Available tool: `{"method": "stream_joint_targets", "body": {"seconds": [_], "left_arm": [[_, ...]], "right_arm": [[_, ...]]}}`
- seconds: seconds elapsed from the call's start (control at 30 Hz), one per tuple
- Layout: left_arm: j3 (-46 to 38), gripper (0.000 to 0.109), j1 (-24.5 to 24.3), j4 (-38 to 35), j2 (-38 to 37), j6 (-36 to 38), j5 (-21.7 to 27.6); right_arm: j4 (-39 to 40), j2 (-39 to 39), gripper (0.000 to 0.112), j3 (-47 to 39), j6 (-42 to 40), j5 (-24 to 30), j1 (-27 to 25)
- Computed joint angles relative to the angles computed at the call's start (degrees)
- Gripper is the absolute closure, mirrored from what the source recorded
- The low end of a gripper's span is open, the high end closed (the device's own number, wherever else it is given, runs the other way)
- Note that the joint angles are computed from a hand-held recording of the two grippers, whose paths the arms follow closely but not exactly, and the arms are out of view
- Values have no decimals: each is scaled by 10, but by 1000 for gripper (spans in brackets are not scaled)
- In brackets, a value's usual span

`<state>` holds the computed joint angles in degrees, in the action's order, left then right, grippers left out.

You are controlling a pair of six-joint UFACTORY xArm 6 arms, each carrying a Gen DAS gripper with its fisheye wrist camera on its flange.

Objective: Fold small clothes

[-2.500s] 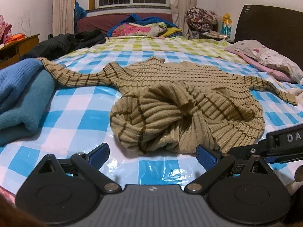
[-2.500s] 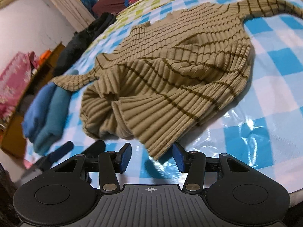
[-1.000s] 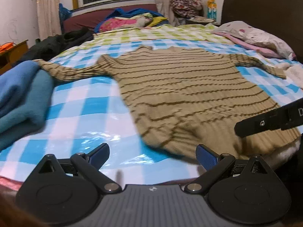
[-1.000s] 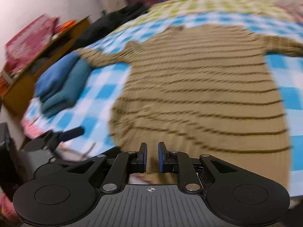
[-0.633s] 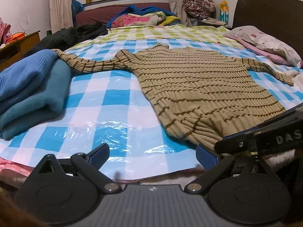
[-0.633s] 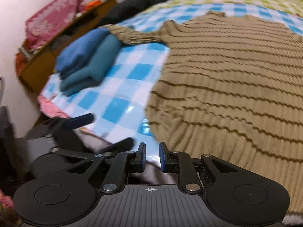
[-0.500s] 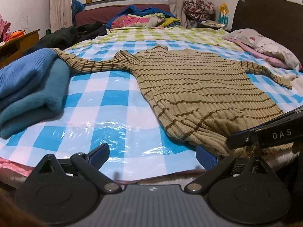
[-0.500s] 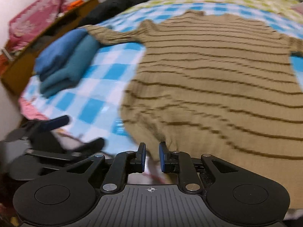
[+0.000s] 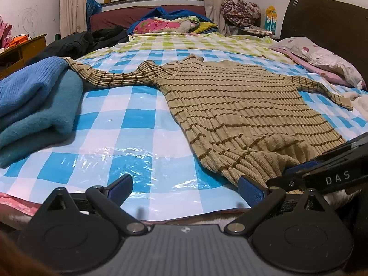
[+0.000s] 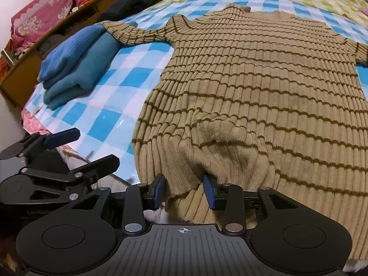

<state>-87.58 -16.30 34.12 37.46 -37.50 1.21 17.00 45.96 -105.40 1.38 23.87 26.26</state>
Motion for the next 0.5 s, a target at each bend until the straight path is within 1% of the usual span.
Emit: {"method": "stream_joint_targets", "body": {"seconds": [0.1,0.23,0.3,0.33,0.37,0.4,0.43,0.5], "left_arm": [[1,6,6,42,-5,-37,2],[3,6,15,84,-13,-78,7],[5,6,20,118,-18,-113,11],[5,6,22,128,-20,-124,13],[5,6,24,135,-21,-133,15],[5,6,26,132,-22,-131,16],[3,6,28,132,-22,-132,16],[-6,6,33,154,-21,-154,18]], "right_arm": [[95,4,75,-13,-86,11,3],[79,49,74,-80,-73,45,7],[62,63,75,-97,-67,40,12],[52,67,80,-102,-61,39,14],[64,70,92,-111,-70,44,15],[100,73,97,-118,-95,56,15],[145,77,99,-127,-122,69,15],[222,85,100,-141,-172,85,15]]}}
